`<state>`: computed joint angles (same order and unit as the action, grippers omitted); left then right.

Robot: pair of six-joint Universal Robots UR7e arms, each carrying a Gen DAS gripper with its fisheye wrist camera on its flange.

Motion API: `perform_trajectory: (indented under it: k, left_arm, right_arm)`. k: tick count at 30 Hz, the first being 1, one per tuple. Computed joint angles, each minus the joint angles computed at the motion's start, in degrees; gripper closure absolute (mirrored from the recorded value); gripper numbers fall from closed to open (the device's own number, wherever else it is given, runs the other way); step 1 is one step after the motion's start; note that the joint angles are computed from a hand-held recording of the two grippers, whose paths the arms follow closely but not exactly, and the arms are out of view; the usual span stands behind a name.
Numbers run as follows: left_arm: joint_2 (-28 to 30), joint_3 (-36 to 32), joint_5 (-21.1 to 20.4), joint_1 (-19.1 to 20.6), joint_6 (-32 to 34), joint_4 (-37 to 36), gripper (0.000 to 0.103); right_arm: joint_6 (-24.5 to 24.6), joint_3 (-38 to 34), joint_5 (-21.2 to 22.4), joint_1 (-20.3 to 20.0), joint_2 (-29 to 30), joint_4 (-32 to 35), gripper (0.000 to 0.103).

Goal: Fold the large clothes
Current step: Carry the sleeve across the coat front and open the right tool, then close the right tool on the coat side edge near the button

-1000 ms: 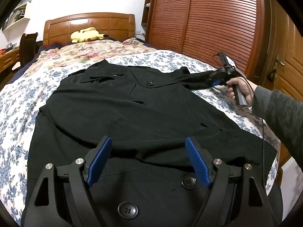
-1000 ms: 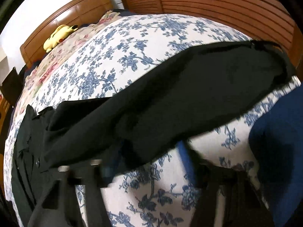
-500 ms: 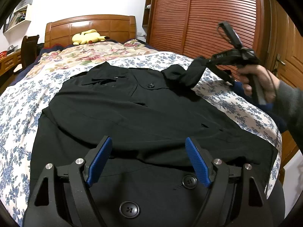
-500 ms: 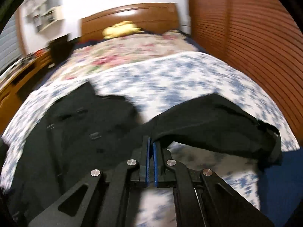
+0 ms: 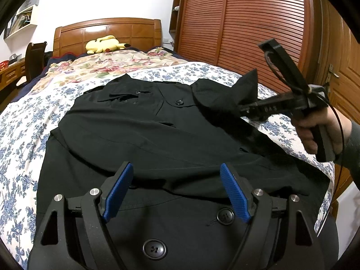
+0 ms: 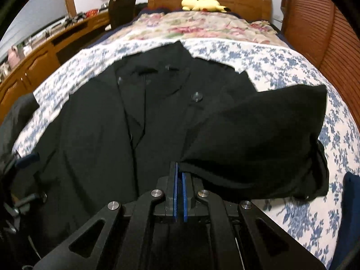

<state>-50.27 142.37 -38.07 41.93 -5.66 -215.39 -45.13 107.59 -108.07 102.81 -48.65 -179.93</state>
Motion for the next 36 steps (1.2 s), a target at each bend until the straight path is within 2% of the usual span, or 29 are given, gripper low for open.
perform_trajectory:
  k: [2,6,8,9,10,11,13,15,19,24,36]
  left_arm:
    - [0.0,0.0,0.0,0.0,0.0,0.0,0.023]
    - [-0.1,0.0,-0.1,-0.1,0.0,0.2,0.023]
    - [-0.2,-0.1,-0.2,0.0,0.1,0.3,0.023]
    - [-0.2,-0.1,-0.2,0.0,0.1,0.3,0.023]
    - [-0.2,-0.1,-0.1,0.0,0.0,0.4,0.023]
    - [-0.2,0.0,-0.1,0.0,0.0,0.4,0.023]
    - [-0.2,0.0,0.0,-0.1,0.0,0.4,0.023]
    - [-0.1,0.0,-0.1,-0.1,0.0,0.4,0.023]
    - [-0.1,0.0,-0.1,-0.1,0.0,0.4,0.023]
    - [-0.2,-0.1,-0.1,0.0,-0.1,0.7,0.023]
    - [-0.4,-0.1,-0.5,0.2,-0.1,1.3,0.023]
  right_arm:
    - [1.5,-0.7,-1.3,1.2,0.4,0.6,0.1]
    - [0.7,1.6,-1.4,2.1,-1.6,-2.0,0.096]
    - [-0.7,3.1,-1.0,2.3,-2.1,-6.0,0.077]
    - [-1.5,3.7,-0.5,2.4,-2.6,-8.0,0.07]
    - [-2.5,4.2,0.0,2.2,-3.0,-9.9,0.056]
    - [-3.2,4.8,0.2,1.9,-3.7,-11.4,0.048]
    - [-3.7,5.1,-1.0,1.1,-3.9,-14.5,0.045]
    - [-3.0,4.4,-1.8,0.0,-4.1,-15.2,0.043]
    - [-2.0,0.4,-6.5,-1.5,-0.9,-17.2,0.041]
    - [2.9,-5.8,-10.9,-3.5,2.3,-13.3,0.041]
    - [5.1,-15.6,-17.0,-5.8,8.4,-9.5,0.041]
